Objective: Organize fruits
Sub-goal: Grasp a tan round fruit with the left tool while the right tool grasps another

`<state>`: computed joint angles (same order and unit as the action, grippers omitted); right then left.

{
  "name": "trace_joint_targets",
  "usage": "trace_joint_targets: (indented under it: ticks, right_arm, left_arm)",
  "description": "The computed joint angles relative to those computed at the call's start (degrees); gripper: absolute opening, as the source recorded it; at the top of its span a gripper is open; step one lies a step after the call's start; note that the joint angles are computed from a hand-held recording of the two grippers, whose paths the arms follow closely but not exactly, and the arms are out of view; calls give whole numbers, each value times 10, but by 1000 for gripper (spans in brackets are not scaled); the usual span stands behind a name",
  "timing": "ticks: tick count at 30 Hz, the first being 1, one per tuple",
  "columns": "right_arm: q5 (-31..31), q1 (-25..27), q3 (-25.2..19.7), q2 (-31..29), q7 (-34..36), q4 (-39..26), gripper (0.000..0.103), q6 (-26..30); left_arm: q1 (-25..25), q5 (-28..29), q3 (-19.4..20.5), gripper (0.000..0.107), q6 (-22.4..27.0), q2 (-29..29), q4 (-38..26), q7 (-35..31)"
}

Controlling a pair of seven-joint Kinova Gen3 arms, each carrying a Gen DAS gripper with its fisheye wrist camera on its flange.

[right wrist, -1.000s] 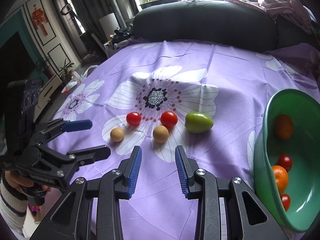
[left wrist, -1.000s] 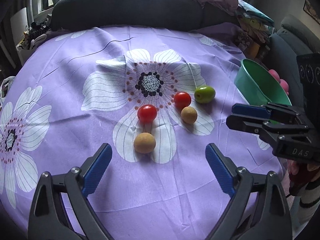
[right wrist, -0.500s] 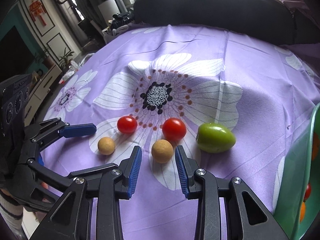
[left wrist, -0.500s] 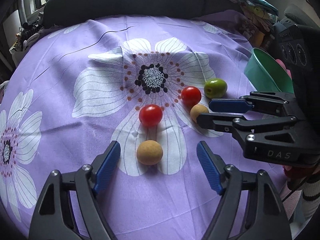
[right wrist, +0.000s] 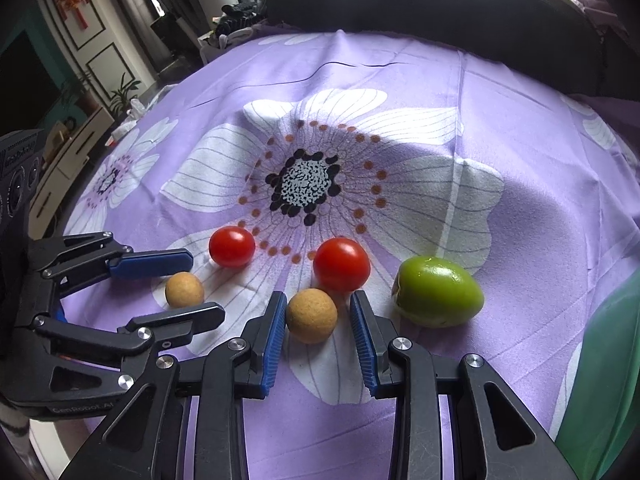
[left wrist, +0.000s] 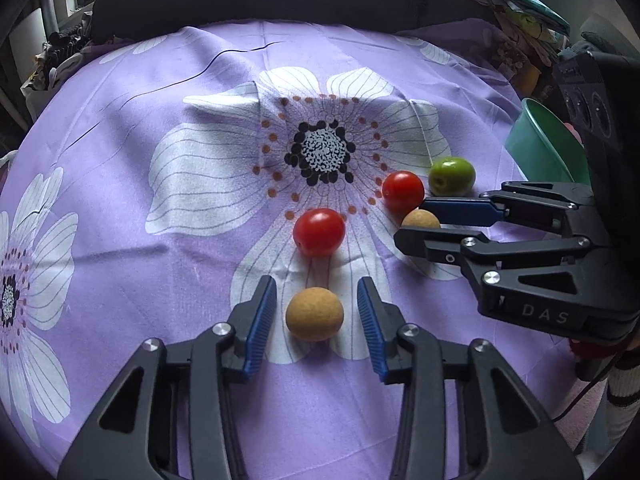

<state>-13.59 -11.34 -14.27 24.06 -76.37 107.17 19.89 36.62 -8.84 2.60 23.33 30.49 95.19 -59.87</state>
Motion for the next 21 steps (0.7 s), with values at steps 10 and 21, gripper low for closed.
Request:
trace_joint_targets:
  ticks: [10, 21]
  right_arm:
    - [-11, 5, -4, -6, 4, 8, 27, -12]
    - [-100, 109, -99, -66, 92, 76, 27, -56]
  left_arm:
    - [18, -19, -23, 27, -12, -4, 11, 22]
    - [40, -24, -29, 27, -63, -49, 63, 49]
